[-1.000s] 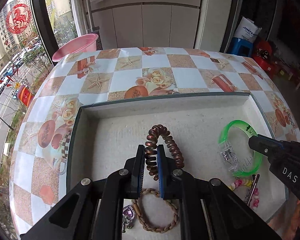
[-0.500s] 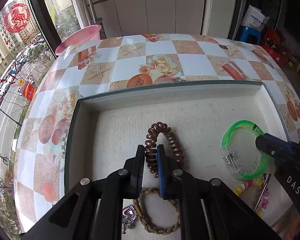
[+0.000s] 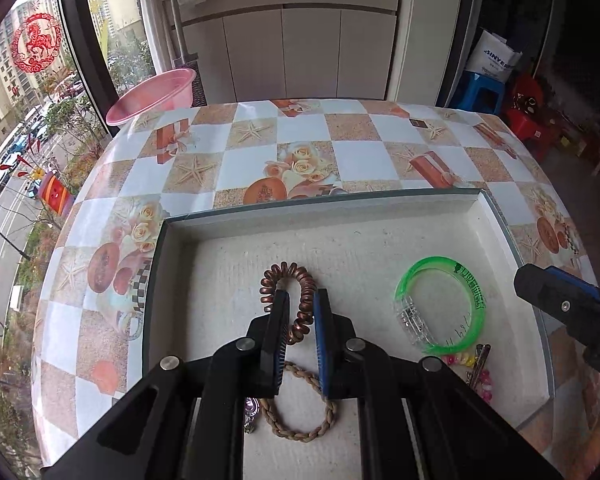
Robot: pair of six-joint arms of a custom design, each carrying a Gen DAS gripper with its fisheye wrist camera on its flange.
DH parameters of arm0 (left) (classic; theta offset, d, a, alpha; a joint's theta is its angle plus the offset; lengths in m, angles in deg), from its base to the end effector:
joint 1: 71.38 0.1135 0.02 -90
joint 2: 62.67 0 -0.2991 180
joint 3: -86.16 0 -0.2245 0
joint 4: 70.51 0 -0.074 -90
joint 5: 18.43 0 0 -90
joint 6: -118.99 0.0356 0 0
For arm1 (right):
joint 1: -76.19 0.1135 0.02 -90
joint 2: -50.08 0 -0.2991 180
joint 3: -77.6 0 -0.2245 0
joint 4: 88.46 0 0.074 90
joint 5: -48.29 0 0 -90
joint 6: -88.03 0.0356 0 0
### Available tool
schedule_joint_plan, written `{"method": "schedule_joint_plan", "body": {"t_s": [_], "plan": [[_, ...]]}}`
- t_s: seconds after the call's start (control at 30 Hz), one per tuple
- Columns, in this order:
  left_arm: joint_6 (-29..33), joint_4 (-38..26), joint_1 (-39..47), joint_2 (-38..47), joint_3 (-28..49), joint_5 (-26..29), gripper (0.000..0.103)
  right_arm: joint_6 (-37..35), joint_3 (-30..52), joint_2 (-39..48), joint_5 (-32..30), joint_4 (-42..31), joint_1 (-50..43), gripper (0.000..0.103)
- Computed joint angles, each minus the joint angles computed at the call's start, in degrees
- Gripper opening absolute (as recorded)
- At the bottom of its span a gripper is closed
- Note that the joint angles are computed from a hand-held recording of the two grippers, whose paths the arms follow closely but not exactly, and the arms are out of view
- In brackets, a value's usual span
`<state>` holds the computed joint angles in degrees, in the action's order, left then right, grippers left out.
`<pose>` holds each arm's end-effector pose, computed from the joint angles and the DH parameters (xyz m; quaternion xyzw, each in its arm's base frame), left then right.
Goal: Organize jewelry
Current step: 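Open the right tool to drop the bangle while the left tool releases the hair tie, then withdraw both open tools from the tray toward the remaining jewelry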
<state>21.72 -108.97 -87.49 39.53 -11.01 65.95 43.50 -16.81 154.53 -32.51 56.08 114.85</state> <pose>0.3404 -0.0947 0.2388 0.0604 0.9579 -0.0099 0.2805 0.2931 0.2272 0.2419 0.0809 0.9457 0.1479 0.2779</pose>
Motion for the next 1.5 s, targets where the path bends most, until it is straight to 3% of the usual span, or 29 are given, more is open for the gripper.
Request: {"method": "schedule_joint_plan", "body": {"t_s": [0.1,0.13,0.17,0.2,0.27,0.4,0.5,0.63,0.77,0.9,1.07,1.27,1.43,1.5], "plan": [[-0.49,0.33,0.48,-3.19,-1.98,1.21,0.025,1.36,-2.88,-3.85,1.19,0.47,1.03,0.061],[-0.63,0.51,0.62,-4.4,-2.82,1.39,0.034,1.85,-3.95,-5.06,1.63,0.72,1.24,0.064],[-0.69,0.59,0.68,-5.75,-3.68,1.24,0.054,2.49,-4.87,-6.15,2.18,0.7,1.59,0.069],[-1.02,1.17,0.69,-7.33,-4.9,0.66,0.103,2.99,-5.92,-7.36,2.56,0.49,1.75,0.072],[-1.22,4.35,0.3,-11.74,-9.05,-1.74,0.103,3.96,-7.07,-8.86,3.16,-0.77,2.45,0.074],[-0.53,3.55,0.09,-17.56,-13.51,-1.17,0.103,5.8,-9.29,-10.97,4.45,-2.86,4.88,0.076],[-0.32,2.81,0.06,-23.77,-18.16,-1.14,0.103,8.07,-11.57,-12.38,5.66,-3.42,7.9,0.083],[-0.26,-0.81,3.05,-30.75,-22.61,4.05,0.103,12.36,-15.04,-14.29,6.51,-3.07,12.52,0.103],[0.53,-5.3,5.66,-37.78,-25.87,6.66,0.103,15.85,-17.6,-16.32,8.85,-2.3,17.62,0.103],[1.39,-8.91,3.63,-44.61,-28.58,1.89,0.103,18.63,-18.59,-18.42,12.66,-3.18,22.88,0.103],[1.97,-13.02,4.12,-50.54,-31.61,1.3,0.103,24.66,-20.18,-21.14,17.93,-4.42,29.55,0.103],[3.74,-17.56,5.43,-56.96,-35.49,3.57,0.103,29.43,-16.72,-19.42,19.37,-12.74,35.71,0.103],[2.22,-20.6,4.24,-62.0,-37.73,0.47,0.103,32.29,-17.46,-19.04,17.99,-14.95,38.7,0.103],[6.21,-21.71,11.05,-62.83,-38.16,5.77,0.103,33.22,-18.45,-19.35,17.29,-14.72,39.43,0.103]]}}
